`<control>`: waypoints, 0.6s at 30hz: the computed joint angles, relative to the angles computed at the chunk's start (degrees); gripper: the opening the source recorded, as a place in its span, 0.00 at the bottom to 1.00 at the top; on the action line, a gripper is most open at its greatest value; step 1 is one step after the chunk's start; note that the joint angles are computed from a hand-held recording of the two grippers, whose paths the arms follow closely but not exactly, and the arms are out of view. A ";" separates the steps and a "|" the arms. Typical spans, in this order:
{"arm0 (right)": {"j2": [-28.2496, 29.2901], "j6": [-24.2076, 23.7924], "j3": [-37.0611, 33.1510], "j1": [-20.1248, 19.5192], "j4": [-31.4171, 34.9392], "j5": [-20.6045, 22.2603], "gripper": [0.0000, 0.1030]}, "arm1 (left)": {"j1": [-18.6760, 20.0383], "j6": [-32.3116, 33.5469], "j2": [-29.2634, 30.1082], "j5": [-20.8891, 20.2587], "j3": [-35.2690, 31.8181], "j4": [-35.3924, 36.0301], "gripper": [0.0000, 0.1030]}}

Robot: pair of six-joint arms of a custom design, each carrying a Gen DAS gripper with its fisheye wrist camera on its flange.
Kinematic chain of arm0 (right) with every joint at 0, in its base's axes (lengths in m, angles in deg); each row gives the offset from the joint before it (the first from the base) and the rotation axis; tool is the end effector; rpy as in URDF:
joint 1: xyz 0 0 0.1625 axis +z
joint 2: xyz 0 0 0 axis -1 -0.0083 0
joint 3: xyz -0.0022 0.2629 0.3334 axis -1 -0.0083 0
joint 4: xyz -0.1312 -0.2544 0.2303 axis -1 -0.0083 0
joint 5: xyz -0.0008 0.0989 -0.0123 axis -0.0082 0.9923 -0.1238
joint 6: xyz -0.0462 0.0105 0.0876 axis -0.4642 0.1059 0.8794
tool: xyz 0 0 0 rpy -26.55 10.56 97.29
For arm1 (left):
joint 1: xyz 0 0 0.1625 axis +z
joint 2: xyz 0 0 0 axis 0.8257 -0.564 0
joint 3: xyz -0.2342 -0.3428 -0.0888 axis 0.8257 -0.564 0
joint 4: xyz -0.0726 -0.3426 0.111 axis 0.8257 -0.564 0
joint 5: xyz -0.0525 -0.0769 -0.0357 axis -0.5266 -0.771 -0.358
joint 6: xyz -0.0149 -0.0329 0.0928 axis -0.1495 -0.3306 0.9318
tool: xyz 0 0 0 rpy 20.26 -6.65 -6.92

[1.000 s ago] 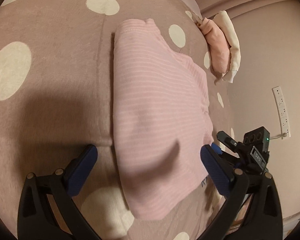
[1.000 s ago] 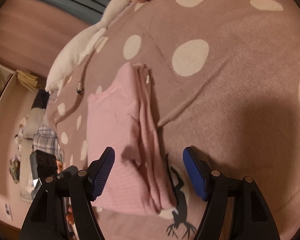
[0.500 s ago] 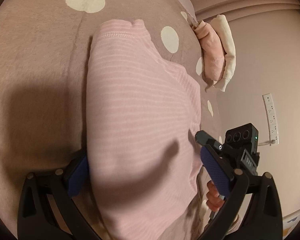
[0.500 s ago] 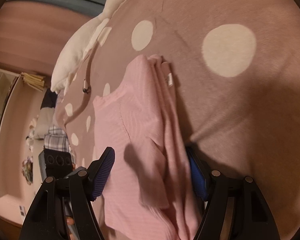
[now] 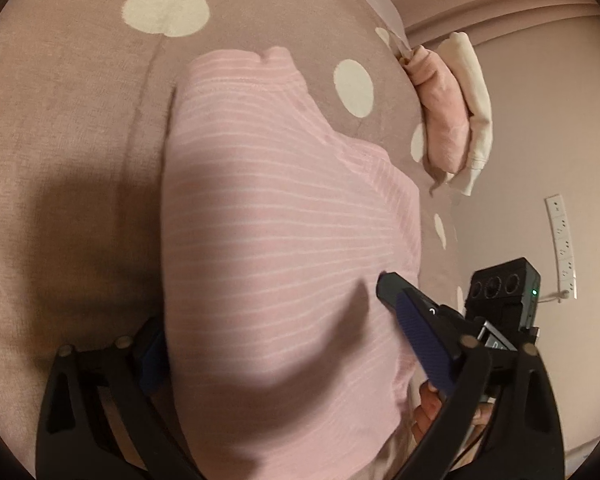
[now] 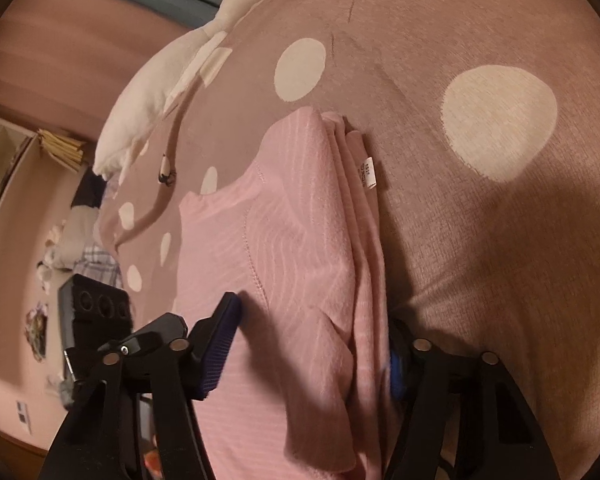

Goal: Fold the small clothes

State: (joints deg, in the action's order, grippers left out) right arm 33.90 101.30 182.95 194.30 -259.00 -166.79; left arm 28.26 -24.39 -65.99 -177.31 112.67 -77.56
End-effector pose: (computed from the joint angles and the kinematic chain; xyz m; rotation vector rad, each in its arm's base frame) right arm 0.2595 -0.5580 -0.0654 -0.2206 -2.9146 0.9893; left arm 0.0602 -0.6785 0.2652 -0.2629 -3.0990 0.2690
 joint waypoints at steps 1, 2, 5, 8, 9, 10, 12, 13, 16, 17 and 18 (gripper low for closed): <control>-0.14 0.01 0.07 0.05 0.27 -0.41 0.54 | -0.17 0.08 -0.12 1.07 0.15 -0.31 0.85; -0.21 0.01 0.12 0.09 0.43 -0.77 0.52 | -0.28 0.11 -0.26 2.02 0.41 -0.78 0.74; -0.38 -0.11 0.44 0.26 0.39 -1.72 0.47 | -0.35 -0.24 -0.51 4.42 0.90 -1.81 0.58; 0.17 -0.82 -0.68 1.38 1.24 -4.36 0.43 | -0.38 -0.12 -0.60 5.19 1.00 -2.10 0.54; 0.38 -1.25 -1.34 2.01 2.02 -5.86 0.41 | -0.76 0.13 -0.67 6.13 1.38 -2.54 0.53; 0.58 -1.58 -2.06 2.51 2.87 -7.17 0.41 | -1.12 0.44 -0.80 7.16 1.82 -3.00 0.53; 0.90 -2.20 -3.28 3.49 4.50 -9.83 0.40 | -1.70 0.76 -0.79 8.67 2.31 -3.65 0.53; 0.99 -2.25 -3.60 3.75 4.99 -10.58 0.39 | -1.80 0.82 -0.79 9.09 2.42 -3.79 0.53; 1.21 -2.62 -4.39 4.30 6.01 -12.31 0.38 | -1.80 0.98 -0.69 9.43 2.50 -4.04 0.52; 1.32 -2.88 -4.62 4.44 6.21 -12.78 0.38 | -1.84 1.27 -0.69 9.58 2.53 -4.09 0.52; 1.43 -3.08 -4.82 4.57 6.32 -13.26 0.38 | -1.91 1.50 -0.68 9.78 2.60 -4.21 0.51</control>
State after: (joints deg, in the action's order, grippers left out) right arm 35.33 98.22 178.13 198.87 -252.68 -180.05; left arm 26.34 -22.89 -66.66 -167.53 115.27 -81.76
